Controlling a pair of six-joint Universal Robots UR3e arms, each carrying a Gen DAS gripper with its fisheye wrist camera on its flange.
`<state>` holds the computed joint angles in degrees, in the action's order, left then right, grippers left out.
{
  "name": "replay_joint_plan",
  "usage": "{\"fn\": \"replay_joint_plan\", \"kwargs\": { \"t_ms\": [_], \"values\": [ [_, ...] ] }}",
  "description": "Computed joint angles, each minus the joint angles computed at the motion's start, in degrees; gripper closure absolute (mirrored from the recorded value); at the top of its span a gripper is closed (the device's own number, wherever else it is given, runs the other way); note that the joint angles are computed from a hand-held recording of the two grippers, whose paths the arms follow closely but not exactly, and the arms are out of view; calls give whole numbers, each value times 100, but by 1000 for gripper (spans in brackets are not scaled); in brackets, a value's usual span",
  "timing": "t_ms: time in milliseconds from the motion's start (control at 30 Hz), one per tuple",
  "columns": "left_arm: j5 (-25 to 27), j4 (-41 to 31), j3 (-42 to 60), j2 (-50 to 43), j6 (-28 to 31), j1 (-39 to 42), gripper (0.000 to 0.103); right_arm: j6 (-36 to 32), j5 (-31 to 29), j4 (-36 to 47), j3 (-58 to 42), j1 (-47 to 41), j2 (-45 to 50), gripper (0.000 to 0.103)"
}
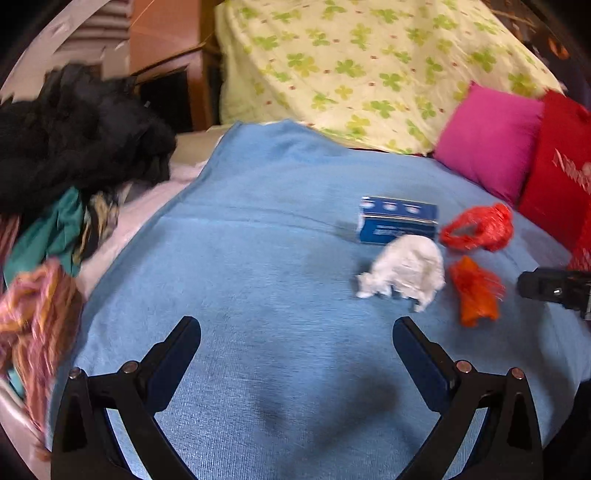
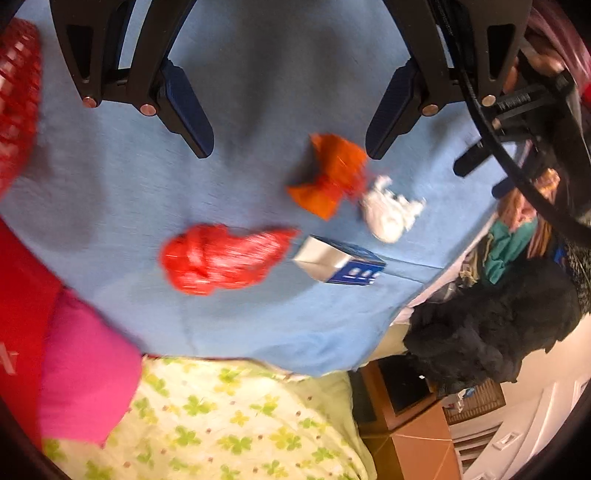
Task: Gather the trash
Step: 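Grasp the orange plastic bag with the right tool while the left grasps the white tissue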
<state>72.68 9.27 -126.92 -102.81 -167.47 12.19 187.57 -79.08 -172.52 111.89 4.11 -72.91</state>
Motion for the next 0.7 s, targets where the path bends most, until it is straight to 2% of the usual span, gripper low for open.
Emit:
{"fn": "replay_joint_plan", "kwargs": {
  "t_ms": [100,167,233,300,367,567,633,700],
  "values": [
    [-34,-93,209,-218,-187,76,0,258,159,381,-780,139,549,20],
    [-95,-172,314,-338,-247,120,0,423,182,678,-1327,233,948,35],
    [-192,-305,420,-426,-320,169,0,535,-58,1222,-2029,386,1420,43],
    [-244,-294,444,-473,-327,197,0,614,-183,1263,-2257,451,1667,47],
    [-381,-249,396,-477,-255,239,0,597,-239,1112,-2213,460,1671,70],
    [-471,-399,536,-483,56,29,0,551,144,444,-1086,40,1042,71],
    [-607,-577,755,-499,118,-76,0,518,339,158,-516,-170,707,71],
    [-530,-724,1175,-650,15,-319,0,420,489,-12,-72,-337,395,71]
  ]
}}
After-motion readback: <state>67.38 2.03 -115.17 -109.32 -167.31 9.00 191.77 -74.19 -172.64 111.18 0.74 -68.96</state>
